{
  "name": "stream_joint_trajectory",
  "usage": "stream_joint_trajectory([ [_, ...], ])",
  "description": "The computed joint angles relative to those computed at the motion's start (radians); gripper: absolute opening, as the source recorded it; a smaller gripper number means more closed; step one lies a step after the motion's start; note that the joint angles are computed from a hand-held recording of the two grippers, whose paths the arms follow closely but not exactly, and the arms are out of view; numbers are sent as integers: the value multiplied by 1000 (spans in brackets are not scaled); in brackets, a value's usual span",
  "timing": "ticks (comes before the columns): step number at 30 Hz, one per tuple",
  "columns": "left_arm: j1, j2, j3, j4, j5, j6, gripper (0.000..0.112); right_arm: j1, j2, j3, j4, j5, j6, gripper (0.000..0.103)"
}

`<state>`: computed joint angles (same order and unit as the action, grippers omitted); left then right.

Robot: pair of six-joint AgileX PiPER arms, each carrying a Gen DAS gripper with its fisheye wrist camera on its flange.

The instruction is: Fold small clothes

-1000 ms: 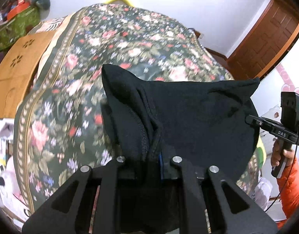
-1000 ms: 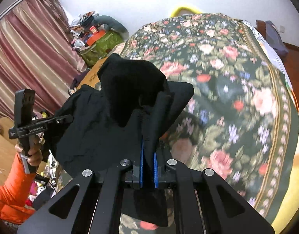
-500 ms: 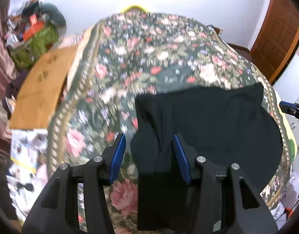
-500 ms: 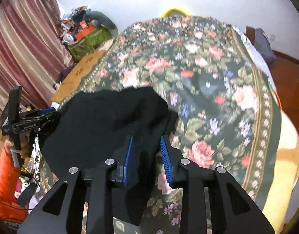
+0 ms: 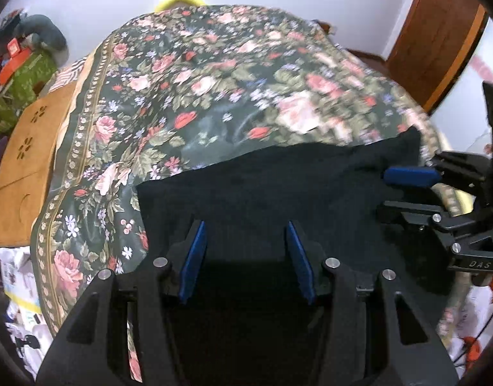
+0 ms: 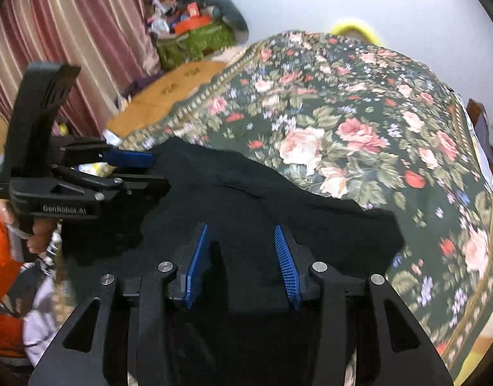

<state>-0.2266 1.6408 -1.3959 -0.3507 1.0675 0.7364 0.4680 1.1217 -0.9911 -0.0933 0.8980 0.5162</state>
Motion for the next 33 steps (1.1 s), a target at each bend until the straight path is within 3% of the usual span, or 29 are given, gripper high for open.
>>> stream_joint_trajectory([
  [4, 47, 42, -40, -48, 32, 33, 51, -54, -29, 68, -25, -17, 0, 39],
  [7, 70, 36, -38, -51, 34, 45, 50, -128, -75, 93, -22, 26, -1, 39],
  [10, 43, -41, 49, 103, -148, -78, 52, -200, -132, 110, 38, 71, -47, 39],
  [17, 149, -105, 37, 21, -53, 32, 53, 27, -182, 15, -106, 189, 154, 39],
  [21, 176, -160, 37, -100, 31, 81, 63, 176, -155, -59, -168, 185, 265, 50],
  [24, 161, -198, 53, -154, 66, 96, 68, 253, -114, -91, -192, 160, 315, 53],
  [28, 107, -231, 116, -156, 55, 100, 72, 282, -60, -83, -179, 125, 322, 53],
  [33, 53, -237, 236, -41, -28, 67, 72, 243, -56, 10, -67, 96, 275, 53],
])
